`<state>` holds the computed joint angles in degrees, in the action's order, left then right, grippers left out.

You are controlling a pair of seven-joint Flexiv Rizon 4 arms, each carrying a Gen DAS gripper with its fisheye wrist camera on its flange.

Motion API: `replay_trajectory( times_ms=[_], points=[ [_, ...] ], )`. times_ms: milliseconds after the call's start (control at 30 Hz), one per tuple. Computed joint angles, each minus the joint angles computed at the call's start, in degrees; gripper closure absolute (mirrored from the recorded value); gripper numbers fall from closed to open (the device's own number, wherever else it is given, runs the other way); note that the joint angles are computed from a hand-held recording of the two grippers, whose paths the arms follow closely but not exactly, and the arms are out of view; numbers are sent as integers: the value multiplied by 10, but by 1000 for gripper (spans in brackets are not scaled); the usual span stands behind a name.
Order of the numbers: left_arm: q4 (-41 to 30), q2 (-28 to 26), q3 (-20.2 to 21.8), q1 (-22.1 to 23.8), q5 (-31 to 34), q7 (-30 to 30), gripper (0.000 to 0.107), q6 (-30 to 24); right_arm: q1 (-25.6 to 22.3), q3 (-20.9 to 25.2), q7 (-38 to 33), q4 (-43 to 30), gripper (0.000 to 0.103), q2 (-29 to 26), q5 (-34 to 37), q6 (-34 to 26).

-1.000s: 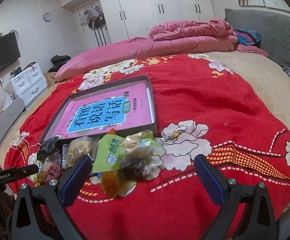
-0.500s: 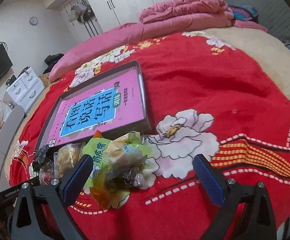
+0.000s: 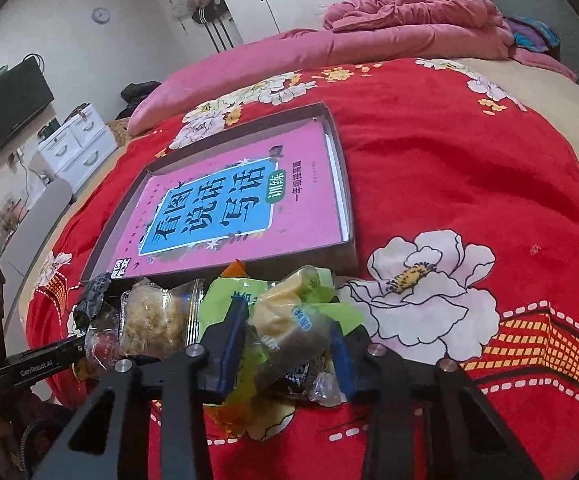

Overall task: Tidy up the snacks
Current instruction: 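Grasp the yellow snack bar with the left gripper while the right gripper grasps the green snack pouch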

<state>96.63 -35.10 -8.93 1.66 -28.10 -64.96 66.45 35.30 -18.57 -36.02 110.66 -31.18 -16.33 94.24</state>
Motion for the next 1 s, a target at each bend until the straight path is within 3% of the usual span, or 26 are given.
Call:
replay_trajectory(
  times_ms=[133,267,400,1000],
  points=[
    [4,2,-2,3,-3,2,86,2,30,-37,6,11,64,1,5,17],
    [13,8,-20,20,-31,15,89,-3,85,-101,-4,27,64,1,25,38],
    [24,15,-27,25,-54,30,89,0,104,-120,-23,27,64,-1,52,40],
    [78,51,-40,49,-108,84,90,92,103,-106,-63,7,64,-4,105,54]
  ],
)
